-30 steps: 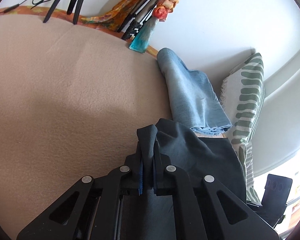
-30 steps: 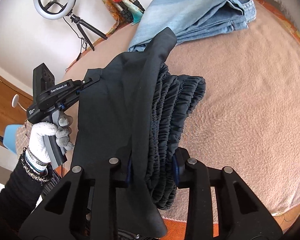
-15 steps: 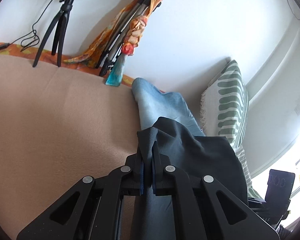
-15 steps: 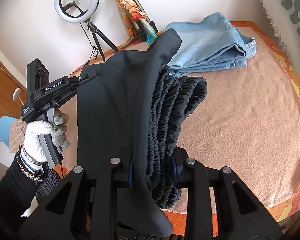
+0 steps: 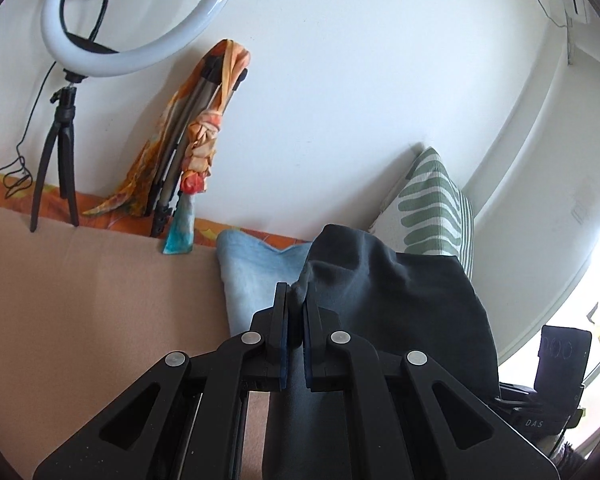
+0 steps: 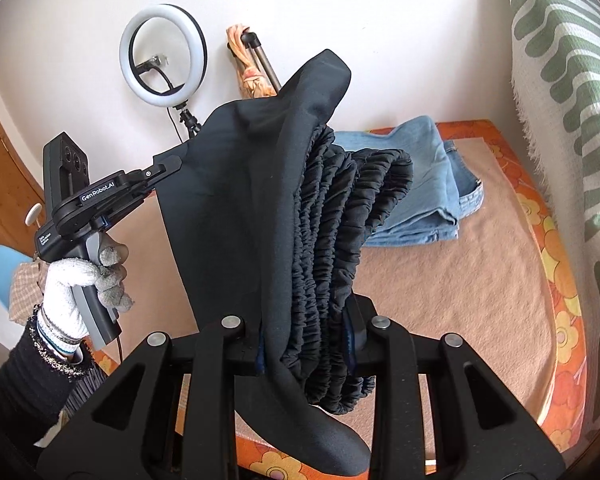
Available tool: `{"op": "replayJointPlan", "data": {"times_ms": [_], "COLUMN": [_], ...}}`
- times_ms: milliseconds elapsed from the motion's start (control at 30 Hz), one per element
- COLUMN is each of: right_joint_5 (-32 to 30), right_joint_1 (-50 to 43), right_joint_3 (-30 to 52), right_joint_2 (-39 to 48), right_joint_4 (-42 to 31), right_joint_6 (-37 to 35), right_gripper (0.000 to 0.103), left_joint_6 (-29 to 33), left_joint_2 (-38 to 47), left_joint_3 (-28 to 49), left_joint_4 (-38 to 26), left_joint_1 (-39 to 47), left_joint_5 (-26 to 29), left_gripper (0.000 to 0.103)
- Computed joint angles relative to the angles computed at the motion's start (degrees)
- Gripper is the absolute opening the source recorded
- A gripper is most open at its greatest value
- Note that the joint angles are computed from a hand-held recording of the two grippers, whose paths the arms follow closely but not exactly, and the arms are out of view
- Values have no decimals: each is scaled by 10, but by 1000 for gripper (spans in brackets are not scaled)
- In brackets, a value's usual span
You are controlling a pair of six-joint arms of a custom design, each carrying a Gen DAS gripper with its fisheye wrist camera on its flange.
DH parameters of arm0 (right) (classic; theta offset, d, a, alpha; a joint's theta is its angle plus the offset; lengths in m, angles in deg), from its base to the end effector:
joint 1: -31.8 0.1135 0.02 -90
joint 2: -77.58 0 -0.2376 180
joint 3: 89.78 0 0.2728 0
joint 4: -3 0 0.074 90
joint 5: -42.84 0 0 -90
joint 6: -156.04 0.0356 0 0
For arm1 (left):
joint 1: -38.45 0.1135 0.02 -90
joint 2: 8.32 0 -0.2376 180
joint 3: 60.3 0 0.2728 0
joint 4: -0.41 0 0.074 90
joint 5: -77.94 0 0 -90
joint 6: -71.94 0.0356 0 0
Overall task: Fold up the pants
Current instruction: 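Lift the folded dark trousers with both tools and carry them onto the jeans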
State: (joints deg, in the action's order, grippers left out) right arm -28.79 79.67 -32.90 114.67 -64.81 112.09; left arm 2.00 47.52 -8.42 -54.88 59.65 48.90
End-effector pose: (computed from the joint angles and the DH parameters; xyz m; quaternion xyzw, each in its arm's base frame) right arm 0.1151 0.1106 0.2690 0.0425 0.9225 0.1567 0.3503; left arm 0.2028 0.0453 0.2128 0.1262 0.8323 -0.3772 0.3862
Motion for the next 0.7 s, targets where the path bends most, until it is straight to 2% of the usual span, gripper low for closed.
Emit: {"op": "replayJointPlan", "data": {"times_ms": [200,400,433,633,700], "right_joint_5": [-61,-155,-173,-250,-265], "right_joint_1": [-107,-226,-247,-355,-380], "right_joint_3": [16,-41,-53,-106,-125], "right_joint_2": [43,58,49,15,15], "right_joint_4": [37,80,82,81,89], "right_joint_6": [-89,-132,-136,-174,-186], "right_gripper": [28,28,28,28,28], "left_joint_6": [-109,-87,-83,-110,-109], "left_joint_2": [19,130,147,269,297], "left_joint_3": [23,40,42,65,70], "left_joint_4": [124,157,159,198,212], "left_joint_1": [-72,-119,-124,-163,-176], "left_joint_5": [-45,-81,-82,-93,-98], "left_gripper": [1,1,2,28,30]}}
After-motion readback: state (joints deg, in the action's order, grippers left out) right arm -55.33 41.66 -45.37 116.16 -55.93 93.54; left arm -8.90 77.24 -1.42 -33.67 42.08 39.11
